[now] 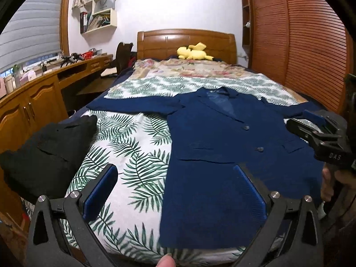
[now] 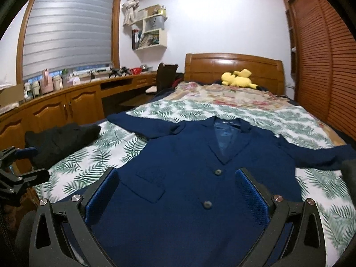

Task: Fold large clothes
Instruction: 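Move the left tool down to the blazer sleeve nearest it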

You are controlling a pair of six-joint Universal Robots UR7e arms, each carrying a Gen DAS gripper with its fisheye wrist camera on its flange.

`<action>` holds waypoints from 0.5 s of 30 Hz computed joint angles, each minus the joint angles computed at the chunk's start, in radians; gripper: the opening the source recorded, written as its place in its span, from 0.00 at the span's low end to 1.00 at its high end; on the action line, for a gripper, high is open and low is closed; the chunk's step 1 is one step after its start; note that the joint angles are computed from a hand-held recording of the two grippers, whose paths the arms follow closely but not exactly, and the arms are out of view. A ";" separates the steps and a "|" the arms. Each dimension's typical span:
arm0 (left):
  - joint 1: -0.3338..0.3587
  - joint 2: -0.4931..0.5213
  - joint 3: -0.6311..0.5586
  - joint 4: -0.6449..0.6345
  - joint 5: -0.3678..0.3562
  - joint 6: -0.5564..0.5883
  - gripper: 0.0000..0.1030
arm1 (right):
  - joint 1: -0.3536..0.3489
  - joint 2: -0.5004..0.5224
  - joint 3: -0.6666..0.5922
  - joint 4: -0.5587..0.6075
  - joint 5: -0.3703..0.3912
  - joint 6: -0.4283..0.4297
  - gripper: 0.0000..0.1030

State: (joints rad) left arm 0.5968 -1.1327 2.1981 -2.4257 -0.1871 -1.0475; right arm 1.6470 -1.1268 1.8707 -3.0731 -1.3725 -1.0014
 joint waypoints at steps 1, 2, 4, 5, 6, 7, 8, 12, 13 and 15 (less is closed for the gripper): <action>0.007 0.002 0.000 -0.018 0.000 0.013 1.00 | 0.004 0.018 -0.023 0.015 -0.003 -0.003 1.00; 0.014 0.001 0.002 -0.033 0.002 0.022 1.00 | 0.010 0.031 -0.040 0.030 -0.007 -0.003 1.00; 0.034 0.011 0.006 -0.134 -0.004 0.097 1.00 | 0.023 0.064 -0.087 0.071 -0.016 -0.008 1.00; 0.044 0.015 0.004 -0.171 -0.010 0.129 0.99 | 0.030 0.085 -0.118 0.096 -0.023 -0.013 1.00; 0.057 0.022 0.001 -0.214 -0.013 0.170 0.98 | 0.036 0.101 -0.143 0.119 -0.031 -0.016 1.00; 0.069 0.026 -0.001 -0.251 -0.017 0.205 0.95 | 0.042 0.123 -0.173 0.135 -0.041 -0.017 1.00; 0.083 0.032 -0.006 -0.292 -0.025 0.245 0.93 | 0.046 0.136 -0.191 0.146 -0.051 -0.017 1.00; 0.137 0.038 -0.035 -0.390 -0.062 0.363 0.83 | 0.050 0.199 -0.266 0.186 -0.099 -0.051 1.00; 0.148 0.042 -0.045 -0.410 -0.066 0.389 0.81 | 0.048 0.210 -0.282 0.201 -0.108 -0.055 1.00; 0.171 0.055 -0.068 -0.460 -0.067 0.450 0.77 | 0.046 0.229 -0.323 0.257 -0.124 -0.041 1.00</action>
State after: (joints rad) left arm 0.7681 -1.0782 2.1303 -2.8856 -0.2542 -0.5977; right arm 1.6927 -0.8977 1.5477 -2.8162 -1.4969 -1.0427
